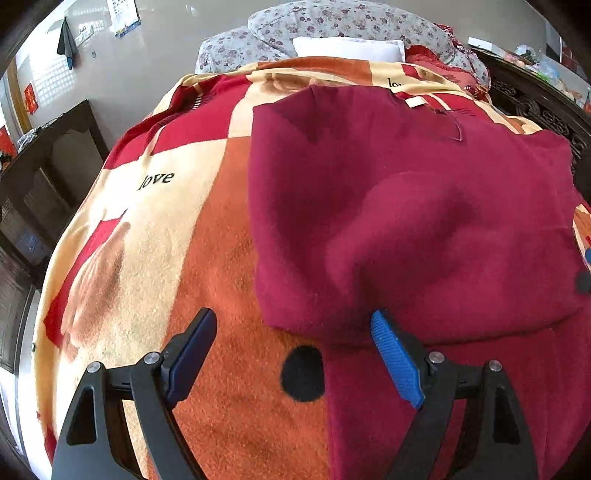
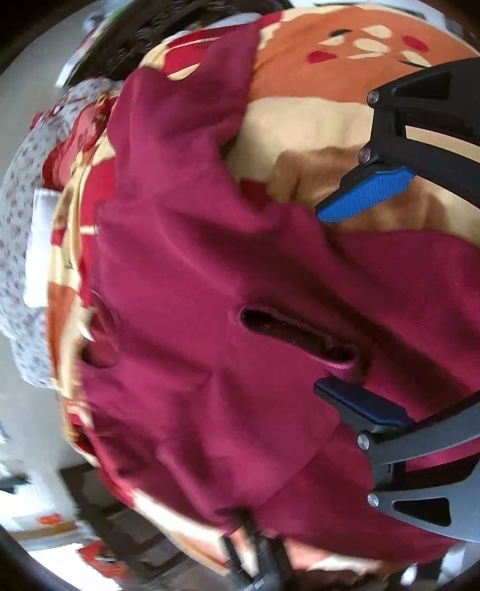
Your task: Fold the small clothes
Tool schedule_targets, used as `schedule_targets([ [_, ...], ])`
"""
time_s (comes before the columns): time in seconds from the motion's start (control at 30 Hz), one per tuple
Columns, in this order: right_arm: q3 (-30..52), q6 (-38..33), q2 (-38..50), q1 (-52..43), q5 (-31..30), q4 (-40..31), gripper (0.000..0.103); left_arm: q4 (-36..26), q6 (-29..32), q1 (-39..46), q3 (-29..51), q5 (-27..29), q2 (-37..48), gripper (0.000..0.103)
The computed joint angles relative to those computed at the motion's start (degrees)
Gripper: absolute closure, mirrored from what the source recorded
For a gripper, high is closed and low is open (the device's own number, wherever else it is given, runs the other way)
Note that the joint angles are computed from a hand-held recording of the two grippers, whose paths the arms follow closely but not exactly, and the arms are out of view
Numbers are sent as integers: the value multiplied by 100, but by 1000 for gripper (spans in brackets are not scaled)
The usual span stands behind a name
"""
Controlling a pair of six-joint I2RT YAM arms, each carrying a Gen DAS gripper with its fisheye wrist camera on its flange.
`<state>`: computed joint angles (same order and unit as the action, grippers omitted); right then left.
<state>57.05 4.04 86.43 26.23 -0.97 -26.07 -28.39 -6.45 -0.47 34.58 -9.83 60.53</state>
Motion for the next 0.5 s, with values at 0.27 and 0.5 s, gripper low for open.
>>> schedule_targets([
  [0.27,417,-349,664,334,327,610,23,119,-248,3,-28,151,136,18],
  [0.5,480,-718,624,309,424,446,90,48,-318,456,30,497,-181,18],
])
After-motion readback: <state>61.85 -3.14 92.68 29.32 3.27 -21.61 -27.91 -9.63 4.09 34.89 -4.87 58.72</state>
